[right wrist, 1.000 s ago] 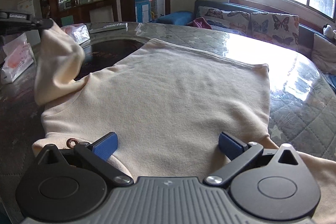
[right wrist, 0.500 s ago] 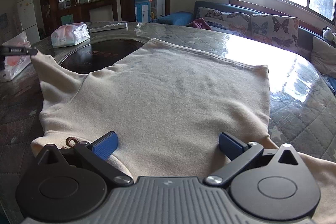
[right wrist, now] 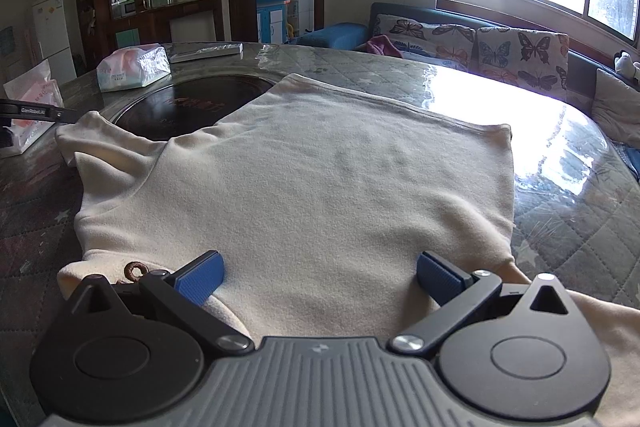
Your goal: Fold clothes
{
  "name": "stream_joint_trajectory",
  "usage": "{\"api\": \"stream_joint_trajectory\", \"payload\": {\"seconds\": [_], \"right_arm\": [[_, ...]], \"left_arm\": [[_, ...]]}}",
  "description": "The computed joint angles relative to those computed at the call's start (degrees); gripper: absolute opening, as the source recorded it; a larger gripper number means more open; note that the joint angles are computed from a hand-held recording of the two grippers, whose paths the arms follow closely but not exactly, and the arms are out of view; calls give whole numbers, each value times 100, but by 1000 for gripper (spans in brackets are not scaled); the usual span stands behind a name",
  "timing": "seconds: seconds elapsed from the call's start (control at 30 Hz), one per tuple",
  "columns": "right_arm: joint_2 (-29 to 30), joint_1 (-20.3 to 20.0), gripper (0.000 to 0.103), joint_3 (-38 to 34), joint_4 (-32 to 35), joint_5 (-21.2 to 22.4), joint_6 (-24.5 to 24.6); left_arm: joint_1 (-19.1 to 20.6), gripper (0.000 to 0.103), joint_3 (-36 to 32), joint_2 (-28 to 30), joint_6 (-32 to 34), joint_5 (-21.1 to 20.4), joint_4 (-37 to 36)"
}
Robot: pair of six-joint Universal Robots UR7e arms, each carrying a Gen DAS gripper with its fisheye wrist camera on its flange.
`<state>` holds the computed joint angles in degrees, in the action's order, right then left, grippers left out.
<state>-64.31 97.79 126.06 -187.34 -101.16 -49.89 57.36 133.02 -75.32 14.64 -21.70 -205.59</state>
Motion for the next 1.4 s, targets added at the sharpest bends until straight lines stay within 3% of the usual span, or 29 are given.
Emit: {"api": "stream_joint_trajectory", "payload": {"seconds": [0.13,0.17,0.23,0.27,0.43,0.53,0.67,0.73,0.87,1.0,1.1,1.3,1.4], "right_arm": [[-2,0,103,2,0,3,2],[-2,0,103,2,0,3,2],[-1,2,103,3,-3,4,3],[-1,2,103,3,-3,4,3],[-3,0,103,4,0,10,8],[-3,-1,103,5,-2,11,8],[-8,-4,103,14,-9,13,4],[-9,-7,103,17,-13,16,0],[-8,-8,103,17,-15,16,0],[-12,-8,103,29,-26,18,-1],[-12,-8,103,29,-26,18,-1],[-17,-9,103,35,-23,22,2],[-17,-10,103,35,-23,23,2]], "left_arm": [[206,28,-258,187,200,-176,248],[235,25,-324,275,448,-182,126],[277,8,-454,386,764,-216,-25],[300,7,-526,434,917,-251,-108],[370,6,-1009,1007,2274,-97,-1096],[449,6,-1163,1190,2467,47,-1103],[439,17,-1299,1419,3110,199,-1660],[390,27,-1293,1366,2847,264,-1564],[98,26,-1017,1101,2125,60,-1237],[-255,26,-584,653,782,-651,-139],[-362,26,-464,478,-23,-1420,655],[-273,24,-719,908,-433,-2450,1048],[-169,24,-860,1124,-660,-2294,1212]]}}
